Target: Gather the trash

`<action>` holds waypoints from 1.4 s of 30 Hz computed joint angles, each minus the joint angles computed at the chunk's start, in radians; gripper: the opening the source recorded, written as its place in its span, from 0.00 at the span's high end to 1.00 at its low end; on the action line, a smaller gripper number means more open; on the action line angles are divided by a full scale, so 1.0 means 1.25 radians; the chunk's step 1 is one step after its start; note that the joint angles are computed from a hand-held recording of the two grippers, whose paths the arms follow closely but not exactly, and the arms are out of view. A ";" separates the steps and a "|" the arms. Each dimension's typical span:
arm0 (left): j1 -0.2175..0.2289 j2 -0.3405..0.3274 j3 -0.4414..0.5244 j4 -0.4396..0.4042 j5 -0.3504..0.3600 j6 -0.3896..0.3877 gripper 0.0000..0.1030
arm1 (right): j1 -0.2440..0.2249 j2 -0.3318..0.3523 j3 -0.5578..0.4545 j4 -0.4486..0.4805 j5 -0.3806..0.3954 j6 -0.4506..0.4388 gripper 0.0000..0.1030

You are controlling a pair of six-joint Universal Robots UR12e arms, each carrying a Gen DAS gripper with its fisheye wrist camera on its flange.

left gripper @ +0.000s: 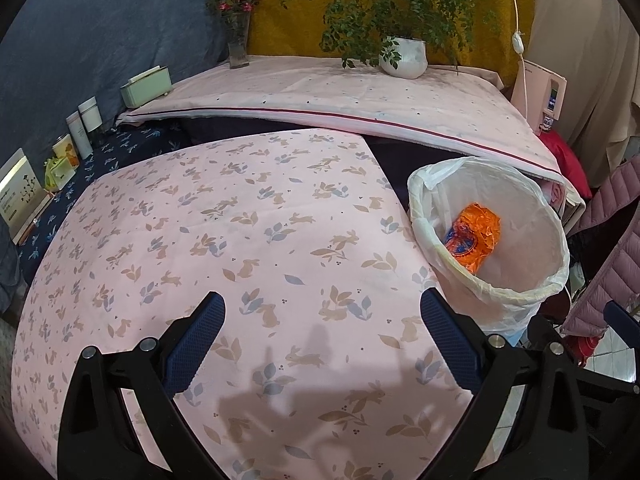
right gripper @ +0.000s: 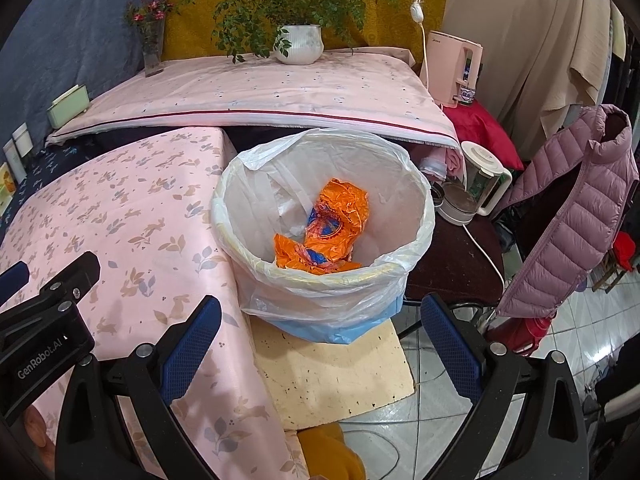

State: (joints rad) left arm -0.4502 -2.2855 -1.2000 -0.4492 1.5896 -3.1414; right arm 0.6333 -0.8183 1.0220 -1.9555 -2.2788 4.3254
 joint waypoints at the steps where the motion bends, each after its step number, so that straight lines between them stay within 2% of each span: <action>1: 0.000 0.000 0.000 -0.001 0.000 0.000 0.09 | 0.000 0.000 0.000 0.001 -0.001 0.000 0.07; 42: 0.001 0.001 -0.007 -0.008 0.006 0.001 0.09 | 0.000 -0.005 0.009 0.004 -0.003 0.013 0.07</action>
